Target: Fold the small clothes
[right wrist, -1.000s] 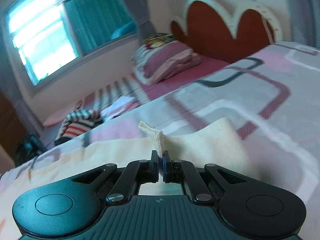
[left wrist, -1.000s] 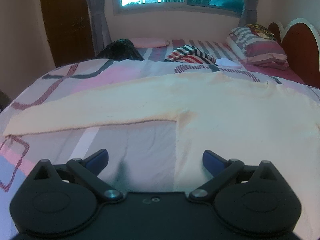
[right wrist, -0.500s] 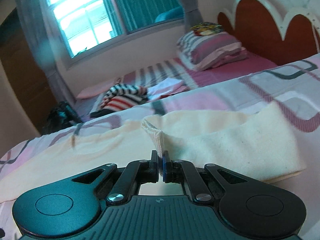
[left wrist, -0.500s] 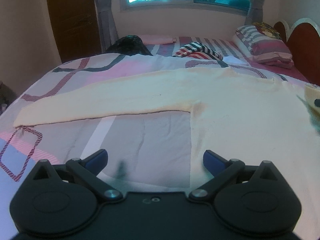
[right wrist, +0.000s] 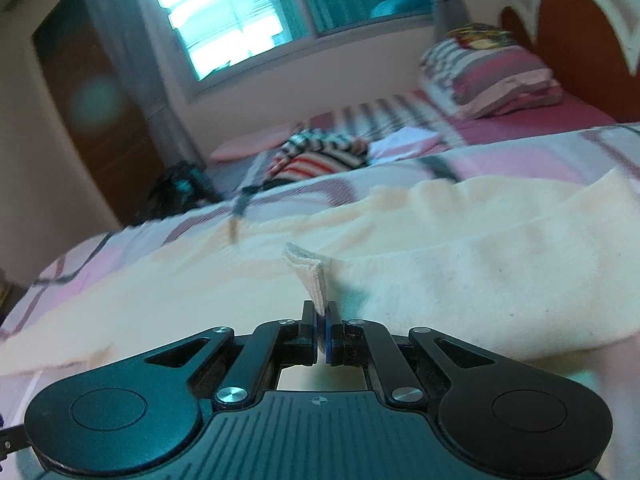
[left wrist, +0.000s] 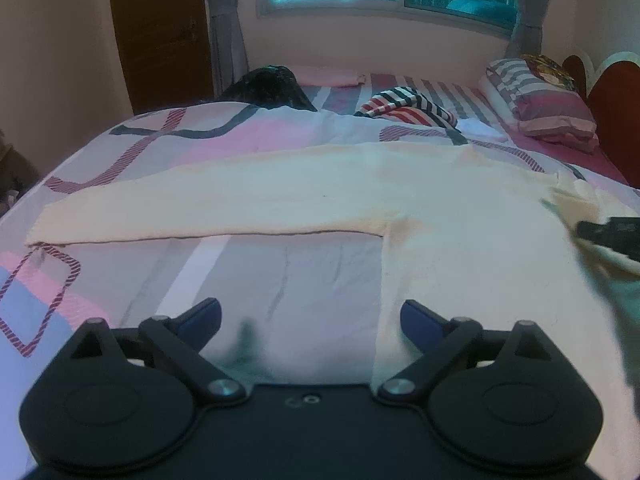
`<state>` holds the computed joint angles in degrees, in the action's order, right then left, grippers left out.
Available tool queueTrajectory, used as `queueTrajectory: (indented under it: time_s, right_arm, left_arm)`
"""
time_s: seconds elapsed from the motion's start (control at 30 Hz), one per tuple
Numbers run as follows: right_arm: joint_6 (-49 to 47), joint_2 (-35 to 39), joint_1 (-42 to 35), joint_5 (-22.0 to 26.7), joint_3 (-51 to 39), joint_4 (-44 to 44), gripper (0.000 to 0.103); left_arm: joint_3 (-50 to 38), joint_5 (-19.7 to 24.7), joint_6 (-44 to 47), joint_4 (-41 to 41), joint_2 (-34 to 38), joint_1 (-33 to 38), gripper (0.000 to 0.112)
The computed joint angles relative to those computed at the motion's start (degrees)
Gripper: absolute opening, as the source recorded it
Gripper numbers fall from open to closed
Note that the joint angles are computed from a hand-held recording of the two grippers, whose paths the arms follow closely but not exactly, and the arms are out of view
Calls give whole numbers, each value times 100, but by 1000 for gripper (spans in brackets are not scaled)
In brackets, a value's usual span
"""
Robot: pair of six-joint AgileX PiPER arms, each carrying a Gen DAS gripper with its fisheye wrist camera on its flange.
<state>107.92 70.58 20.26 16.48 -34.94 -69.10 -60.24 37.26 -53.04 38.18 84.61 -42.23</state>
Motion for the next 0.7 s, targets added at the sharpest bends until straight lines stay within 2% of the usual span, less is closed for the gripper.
queueTrajectory:
  time_s: [0.2,0.27,0.33,0.37,0.4,0.43,0.47,0.57,0.7]
  right_arm:
    - [946,747,307,-51,-322,-1126,3]
    - [797,880,344,-50,-401,-1167,3]
    - [538,862,493,211,-406,-1079,3]
    - [317,861,675,578,-445,-907,13]
    - [208,852,882,961,-464,-819,39]
    - [328,709,1025,1179,-334,-960,48]
    - [658,502,1079,1248,-125,-1283,53]
    - [697,3,1226,1683,229,-1171,53]
    - [308,-744,890,1559,657,-782,52]
  left_arm:
    - [-120,46,-53,24,127,-183,98]
    - [-184,54,-5,-9,184,-217,98]
    - [-270,34,17,-4,260,-248,98]
    - [-320,11,18,-15,303,-266,98]
    - [-369,-44,12,-37,348,-280,98]
    - [-429,-113,11,-82,403,-294,98]
    - [-520,-188,32,-148,483,-306,97]
    - [-864,-470,93,-370,814,-433,92]
    - [-1510,-810,658,-1051,1430,-660,84]
